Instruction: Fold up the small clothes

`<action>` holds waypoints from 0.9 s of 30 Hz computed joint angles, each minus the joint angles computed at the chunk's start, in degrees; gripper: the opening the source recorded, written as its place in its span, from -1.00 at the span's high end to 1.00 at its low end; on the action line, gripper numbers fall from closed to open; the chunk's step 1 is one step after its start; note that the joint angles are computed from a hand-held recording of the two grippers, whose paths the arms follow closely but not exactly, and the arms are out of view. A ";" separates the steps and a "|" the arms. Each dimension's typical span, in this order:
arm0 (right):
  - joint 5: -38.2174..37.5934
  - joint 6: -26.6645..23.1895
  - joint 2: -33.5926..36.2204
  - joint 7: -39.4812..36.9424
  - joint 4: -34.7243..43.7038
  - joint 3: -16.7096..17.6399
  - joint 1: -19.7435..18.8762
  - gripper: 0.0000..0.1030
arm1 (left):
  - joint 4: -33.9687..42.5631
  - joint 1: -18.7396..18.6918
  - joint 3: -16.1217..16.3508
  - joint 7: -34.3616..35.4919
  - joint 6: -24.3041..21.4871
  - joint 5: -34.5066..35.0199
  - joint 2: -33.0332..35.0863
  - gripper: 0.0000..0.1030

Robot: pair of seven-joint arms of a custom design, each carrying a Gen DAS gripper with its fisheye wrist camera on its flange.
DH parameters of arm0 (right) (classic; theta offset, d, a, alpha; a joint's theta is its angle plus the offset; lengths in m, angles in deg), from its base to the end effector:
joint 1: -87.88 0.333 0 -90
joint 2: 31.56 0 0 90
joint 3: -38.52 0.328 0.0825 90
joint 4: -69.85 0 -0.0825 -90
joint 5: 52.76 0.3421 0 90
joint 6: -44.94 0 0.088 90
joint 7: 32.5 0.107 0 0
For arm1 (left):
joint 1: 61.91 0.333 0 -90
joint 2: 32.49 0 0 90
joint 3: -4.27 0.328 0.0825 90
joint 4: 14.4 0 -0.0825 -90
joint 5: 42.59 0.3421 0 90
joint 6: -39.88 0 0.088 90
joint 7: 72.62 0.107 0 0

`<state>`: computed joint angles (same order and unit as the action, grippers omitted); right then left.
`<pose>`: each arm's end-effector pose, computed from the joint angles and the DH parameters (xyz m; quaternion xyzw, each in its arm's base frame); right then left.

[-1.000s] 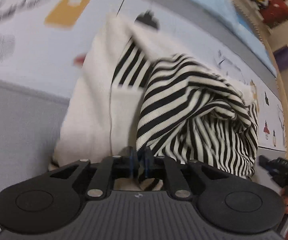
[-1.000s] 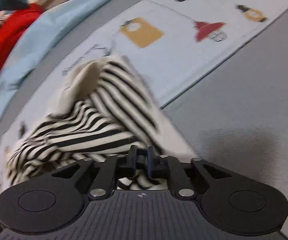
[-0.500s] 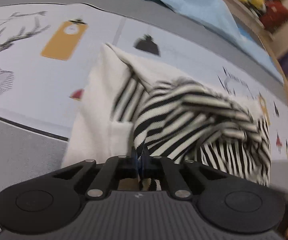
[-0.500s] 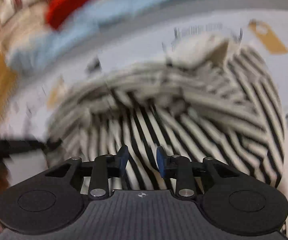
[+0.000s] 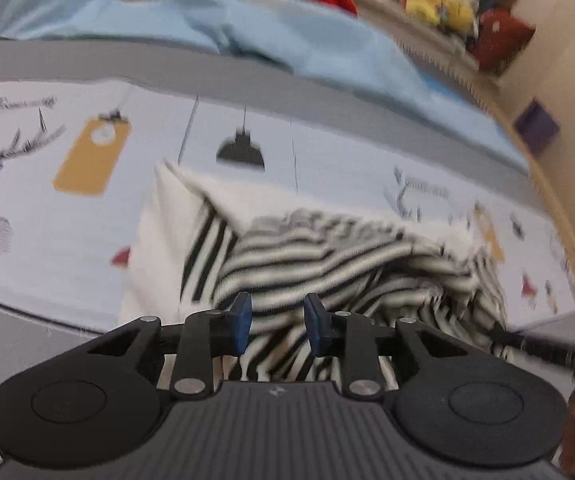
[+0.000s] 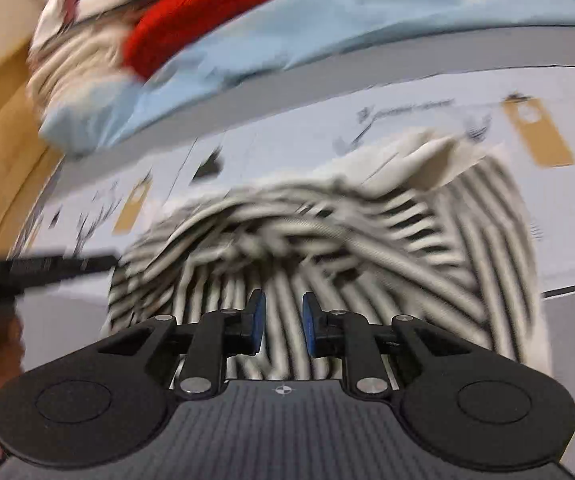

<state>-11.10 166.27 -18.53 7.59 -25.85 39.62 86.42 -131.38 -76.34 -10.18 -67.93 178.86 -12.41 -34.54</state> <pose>0.6179 0.0253 0.5281 -0.8189 0.4625 0.0139 0.3397 0.4731 -0.2607 0.5324 -0.8579 0.4232 -0.2399 0.1656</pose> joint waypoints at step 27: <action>1.51 8.40 -8.58 -0.37 -5.39 -0.94 -1.36 0.49 | 5.48 -3.58 -6.61 -1.23 -17.68 10.41 -5.56 0.50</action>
<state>-9.59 174.66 -27.11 7.21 -31.25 38.68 85.06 -125.90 -79.91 -16.79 -69.17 161.17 -2.00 -40.10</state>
